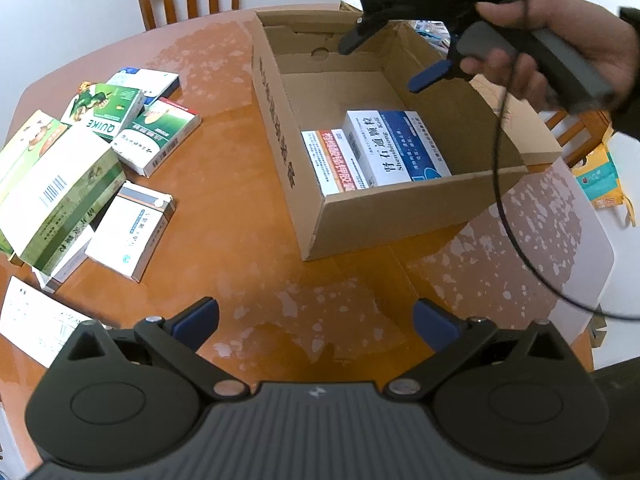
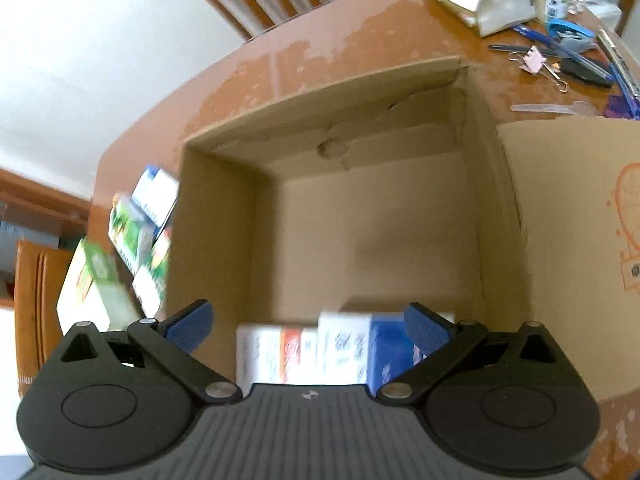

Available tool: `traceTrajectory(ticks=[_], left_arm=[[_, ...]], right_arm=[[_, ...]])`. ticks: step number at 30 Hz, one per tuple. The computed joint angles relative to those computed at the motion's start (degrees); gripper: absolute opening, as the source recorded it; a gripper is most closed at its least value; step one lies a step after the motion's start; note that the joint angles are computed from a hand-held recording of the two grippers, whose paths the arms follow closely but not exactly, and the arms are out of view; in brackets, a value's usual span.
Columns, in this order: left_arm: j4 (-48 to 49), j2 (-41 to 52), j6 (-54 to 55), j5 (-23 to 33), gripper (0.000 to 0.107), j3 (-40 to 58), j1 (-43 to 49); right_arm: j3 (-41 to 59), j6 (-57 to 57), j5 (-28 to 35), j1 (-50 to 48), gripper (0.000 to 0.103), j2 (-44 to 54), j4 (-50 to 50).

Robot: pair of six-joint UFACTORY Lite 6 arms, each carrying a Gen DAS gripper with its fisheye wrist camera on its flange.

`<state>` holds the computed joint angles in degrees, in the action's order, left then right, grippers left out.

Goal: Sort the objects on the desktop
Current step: 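Push the Shenshitong box upright against the orange box with the right gripper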

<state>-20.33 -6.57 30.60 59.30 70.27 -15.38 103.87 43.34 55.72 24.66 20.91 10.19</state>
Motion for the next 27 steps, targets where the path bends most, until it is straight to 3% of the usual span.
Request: traceTrajectory(ticks=[2,4,6,10,16,25,27], left_arm=[[-0.18,0.15,0.36,0.02,0.103,0.09,-0.3],[-0.39,0.21,0.73,0.11,0.103,0.11,-0.54],[-0.46,0.39,1.1,0.34,0.103,0.13,-0.63],[-0.33,0.44,1.25,0.42,0.103,0.17,-0.7],[-0.45,0.63,1.37,0.61,0.103,0.05,-0.78],[-0.09,0.97,0.83,0.53,0.103,0.33,-0.68],[-0.05,1.13,0.75,0.42,0.103,0.42,-0.73]], right_arm=[[1.42,3.19,3.94,3.89,0.103,0.22,-4.72],[9.36,7.65,14.12,9.82,0.103,5.78,-14.16],[12.63,9.08,18.37,13.29,0.103,9.08,-18.05],[9.16,12.66,17.03,14.35,0.103,9.07,-18.44],[11.91,12.41,19.21,14.35,0.103,12.75,-19.52],[5.83,12.37,9.65,12.06,0.103,9.63,-15.19],[7.14,12.31,10.92,12.18,0.103,10.13,-16.21]])
